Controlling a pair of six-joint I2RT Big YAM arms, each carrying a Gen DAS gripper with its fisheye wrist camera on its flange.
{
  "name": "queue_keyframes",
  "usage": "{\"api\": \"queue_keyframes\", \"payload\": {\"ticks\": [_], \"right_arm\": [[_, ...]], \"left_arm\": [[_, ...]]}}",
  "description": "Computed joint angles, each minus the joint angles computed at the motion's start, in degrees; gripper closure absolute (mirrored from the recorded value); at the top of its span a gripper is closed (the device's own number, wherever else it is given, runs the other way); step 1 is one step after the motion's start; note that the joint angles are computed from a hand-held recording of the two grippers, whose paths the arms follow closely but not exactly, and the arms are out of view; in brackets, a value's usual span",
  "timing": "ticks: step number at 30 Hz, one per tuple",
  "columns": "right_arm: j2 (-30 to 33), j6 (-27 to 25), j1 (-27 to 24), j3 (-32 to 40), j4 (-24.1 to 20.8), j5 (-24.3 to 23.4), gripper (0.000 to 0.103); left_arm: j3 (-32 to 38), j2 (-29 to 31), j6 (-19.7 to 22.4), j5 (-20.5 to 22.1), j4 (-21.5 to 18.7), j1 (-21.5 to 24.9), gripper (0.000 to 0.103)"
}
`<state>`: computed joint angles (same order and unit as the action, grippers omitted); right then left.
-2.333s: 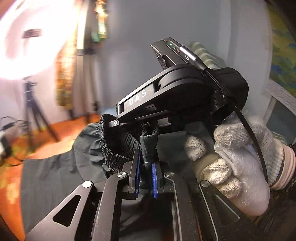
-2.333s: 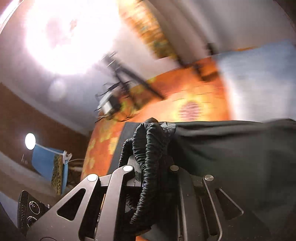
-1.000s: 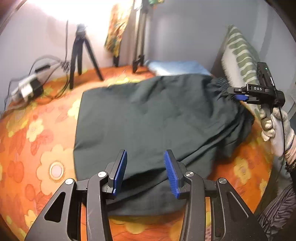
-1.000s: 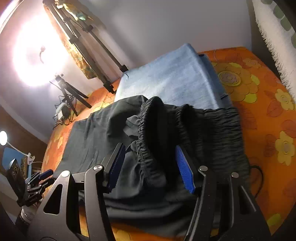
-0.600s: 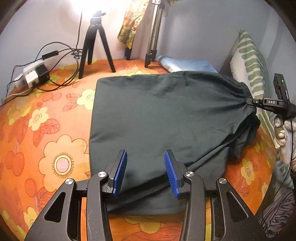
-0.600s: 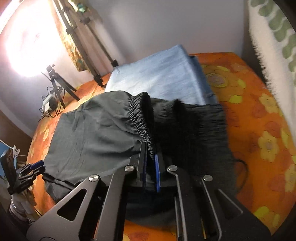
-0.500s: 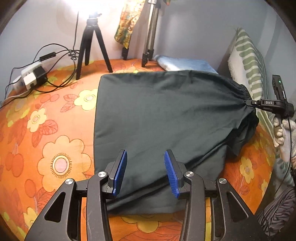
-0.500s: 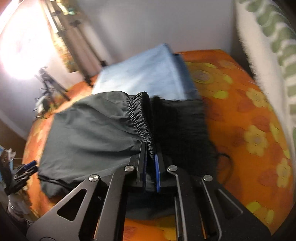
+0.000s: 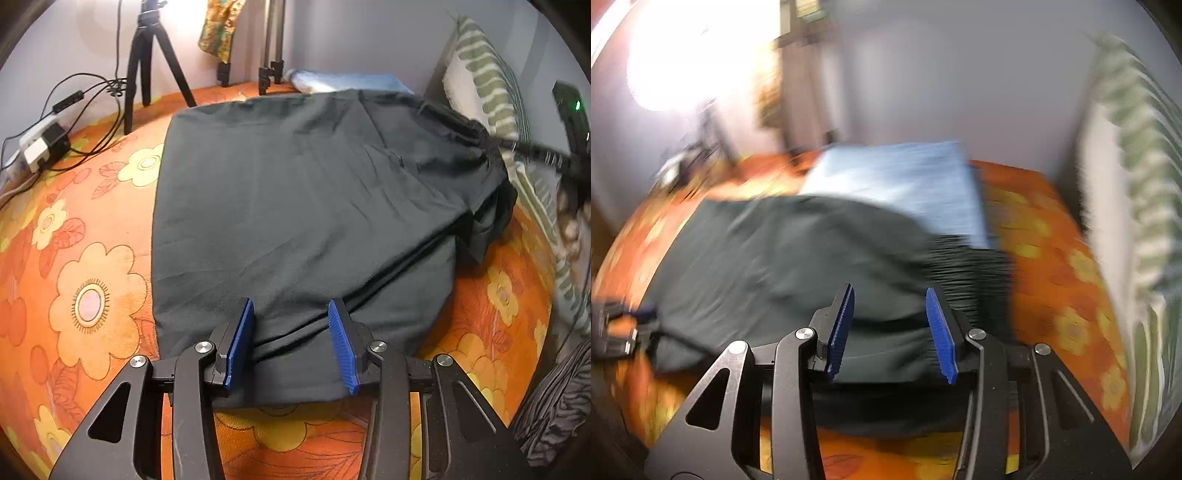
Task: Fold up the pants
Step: 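Release the waistband onto the trouser legs and open both tools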
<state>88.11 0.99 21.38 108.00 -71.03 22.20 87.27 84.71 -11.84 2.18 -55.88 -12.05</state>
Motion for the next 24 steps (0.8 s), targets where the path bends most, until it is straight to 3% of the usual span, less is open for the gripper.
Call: {"api": "queue_keyframes", "payload": {"ticks": [8,13,17,21,24], "right_arm": [[2.24,-0.47,-1.15,-1.9,-1.02,5.99,0.06],[2.74,4.47,-5.35,-0.29,-3.58,0.43,0.06],[1.97,4.48,-4.26,0.67,-2.64,-2.01,0.059],[2.81,2.02,-2.46,3.11,-0.09,-1.08,0.045],[5.8,2.8,-2.95,7.53,-0.82,-1.95,0.045]], "left_arm": [[-2.64,-4.47,-3.25,-1.69,3.11,2.72,0.06],[-3.54,-4.42,-7.57,-1.95,2.89,5.31,0.06],[-3.78,-3.77,-9.75,0.61,2.82,6.4,0.06],[-3.55,-2.85,-11.05,1.27,2.36,5.82,0.06],[-3.33,-2.27,-10.42,0.55,2.04,4.88,0.06]]}}
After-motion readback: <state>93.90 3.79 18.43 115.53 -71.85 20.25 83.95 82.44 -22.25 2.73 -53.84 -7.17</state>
